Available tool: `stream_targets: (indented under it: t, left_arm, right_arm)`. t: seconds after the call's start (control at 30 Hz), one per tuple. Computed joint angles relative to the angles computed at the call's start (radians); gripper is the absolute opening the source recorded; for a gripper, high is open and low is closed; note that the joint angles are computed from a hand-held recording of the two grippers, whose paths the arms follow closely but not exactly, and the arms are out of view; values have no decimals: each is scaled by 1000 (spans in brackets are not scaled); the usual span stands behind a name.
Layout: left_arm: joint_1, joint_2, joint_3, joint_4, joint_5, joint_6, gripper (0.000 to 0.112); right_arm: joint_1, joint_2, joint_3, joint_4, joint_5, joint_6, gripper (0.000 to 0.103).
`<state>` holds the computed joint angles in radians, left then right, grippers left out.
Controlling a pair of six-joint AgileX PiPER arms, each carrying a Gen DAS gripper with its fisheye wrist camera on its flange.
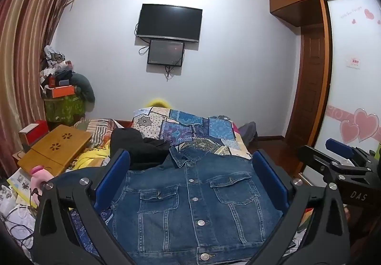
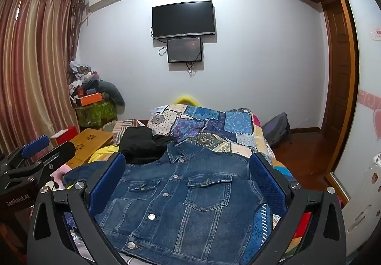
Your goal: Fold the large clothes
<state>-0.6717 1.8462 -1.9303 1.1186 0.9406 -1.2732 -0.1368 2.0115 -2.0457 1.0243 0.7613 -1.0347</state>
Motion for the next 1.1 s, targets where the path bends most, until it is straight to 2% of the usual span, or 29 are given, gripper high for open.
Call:
stream_targets:
  t: [0.73, 1.1]
  left_arm:
    - [27, -3, 77, 32, -38, -73, 103]
    - [30, 12, 24, -9, -18, -20, 103]
  right_arm:
    - [9, 12, 3, -3, -14, -3, 103]
    - [7, 7, 16, -2, -9, -4, 103]
